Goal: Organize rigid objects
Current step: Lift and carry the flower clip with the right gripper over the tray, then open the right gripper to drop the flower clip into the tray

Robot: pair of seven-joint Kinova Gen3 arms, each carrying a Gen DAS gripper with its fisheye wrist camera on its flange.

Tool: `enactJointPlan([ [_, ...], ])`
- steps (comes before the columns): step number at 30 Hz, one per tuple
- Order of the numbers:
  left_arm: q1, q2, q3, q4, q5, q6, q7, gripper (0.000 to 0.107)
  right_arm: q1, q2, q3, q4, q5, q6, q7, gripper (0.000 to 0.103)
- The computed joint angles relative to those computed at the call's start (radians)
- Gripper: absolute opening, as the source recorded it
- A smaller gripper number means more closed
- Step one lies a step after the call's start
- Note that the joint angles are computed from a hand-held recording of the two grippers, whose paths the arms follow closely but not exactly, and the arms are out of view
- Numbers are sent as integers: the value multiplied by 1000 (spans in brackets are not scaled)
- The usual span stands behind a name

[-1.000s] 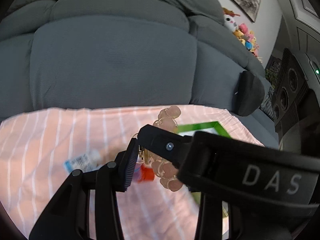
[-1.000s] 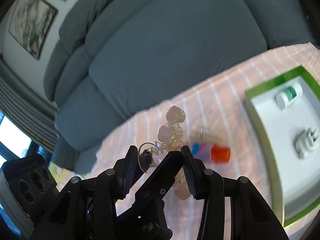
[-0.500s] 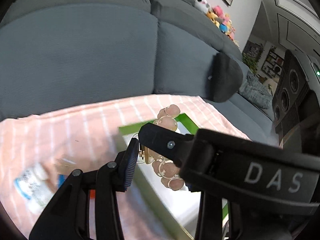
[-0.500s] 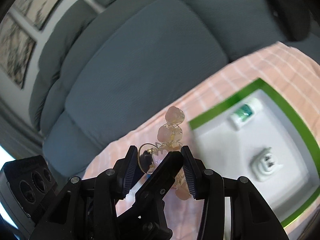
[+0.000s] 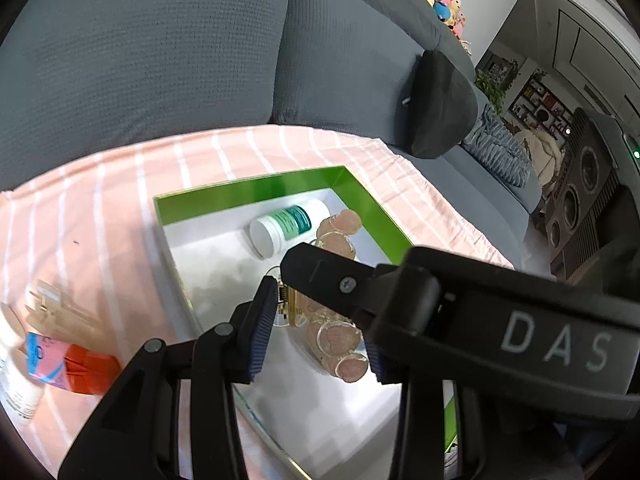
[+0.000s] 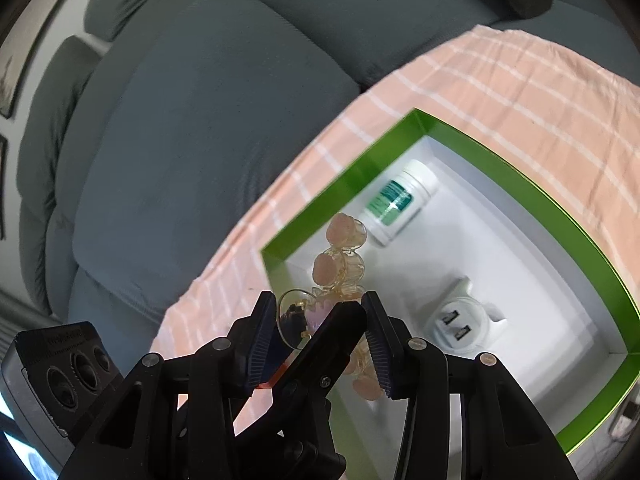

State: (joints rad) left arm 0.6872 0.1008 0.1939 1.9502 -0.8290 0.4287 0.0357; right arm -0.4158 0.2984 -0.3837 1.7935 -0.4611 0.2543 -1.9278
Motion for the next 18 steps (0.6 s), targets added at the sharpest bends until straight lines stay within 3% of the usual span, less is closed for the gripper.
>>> enactJointPlan([
  [9,-41,19,-3,-12,203,-34,-182,37,-11,29,33,-14,20,37,-43,47],
  [18,-51,37,-19,-26,335,-36,-305,37,-25,49,55,-29,39,57,-80,48],
])
